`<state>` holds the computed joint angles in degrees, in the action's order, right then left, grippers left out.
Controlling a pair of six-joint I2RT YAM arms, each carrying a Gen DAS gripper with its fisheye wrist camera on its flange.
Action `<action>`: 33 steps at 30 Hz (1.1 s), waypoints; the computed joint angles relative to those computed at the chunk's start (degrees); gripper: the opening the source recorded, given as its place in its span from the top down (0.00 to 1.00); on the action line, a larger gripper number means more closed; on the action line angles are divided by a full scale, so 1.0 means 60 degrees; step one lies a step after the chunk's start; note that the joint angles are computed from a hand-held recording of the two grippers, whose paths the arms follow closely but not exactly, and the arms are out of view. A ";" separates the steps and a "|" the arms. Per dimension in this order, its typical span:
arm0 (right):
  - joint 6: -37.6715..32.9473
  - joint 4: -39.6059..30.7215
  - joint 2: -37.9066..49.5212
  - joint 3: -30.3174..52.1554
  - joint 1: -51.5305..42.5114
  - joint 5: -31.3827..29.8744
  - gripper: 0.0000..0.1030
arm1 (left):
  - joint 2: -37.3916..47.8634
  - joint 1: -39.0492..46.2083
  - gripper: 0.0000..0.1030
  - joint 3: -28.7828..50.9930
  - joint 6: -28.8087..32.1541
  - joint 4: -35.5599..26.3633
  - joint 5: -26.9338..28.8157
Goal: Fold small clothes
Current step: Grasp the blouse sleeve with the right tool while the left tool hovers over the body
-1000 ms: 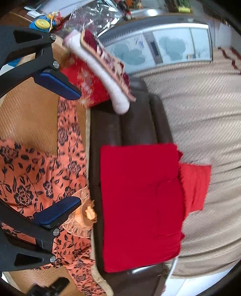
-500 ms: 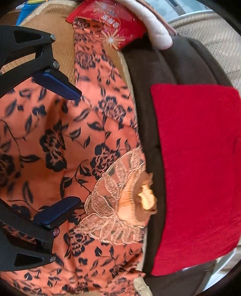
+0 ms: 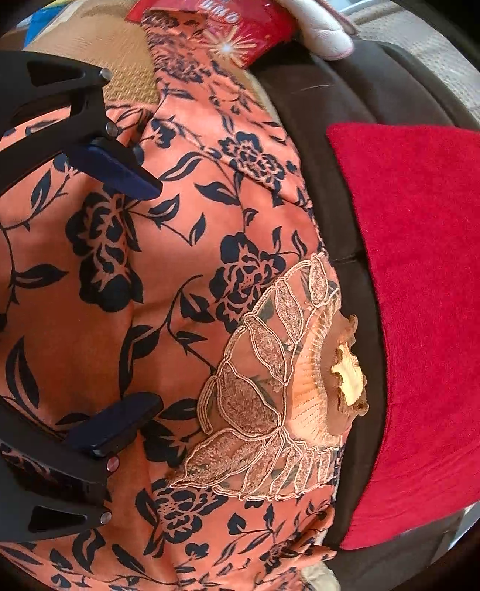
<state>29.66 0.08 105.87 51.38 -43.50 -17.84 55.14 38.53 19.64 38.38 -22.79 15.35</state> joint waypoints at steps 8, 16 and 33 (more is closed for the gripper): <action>-0.0526 0.1335 -0.0314 -0.0723 -0.0157 -0.0887 0.92 | 0.1009 0.0436 0.00 0.0558 0.0145 -0.0430 0.0499; -0.1042 0.0064 -0.5091 -0.2190 0.0492 -0.2153 0.95 | 0.0131 0.2724 0.00 0.1651 0.1196 -0.1969 0.3138; -0.2031 -0.1246 -0.4812 -0.1729 -0.1624 -0.2032 0.12 | 0.1695 0.4312 0.00 0.2597 0.2287 -0.2447 0.4571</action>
<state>17.48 -7.40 77.00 41.01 -53.24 -30.03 65.31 64.40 35.22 52.10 -37.47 42.77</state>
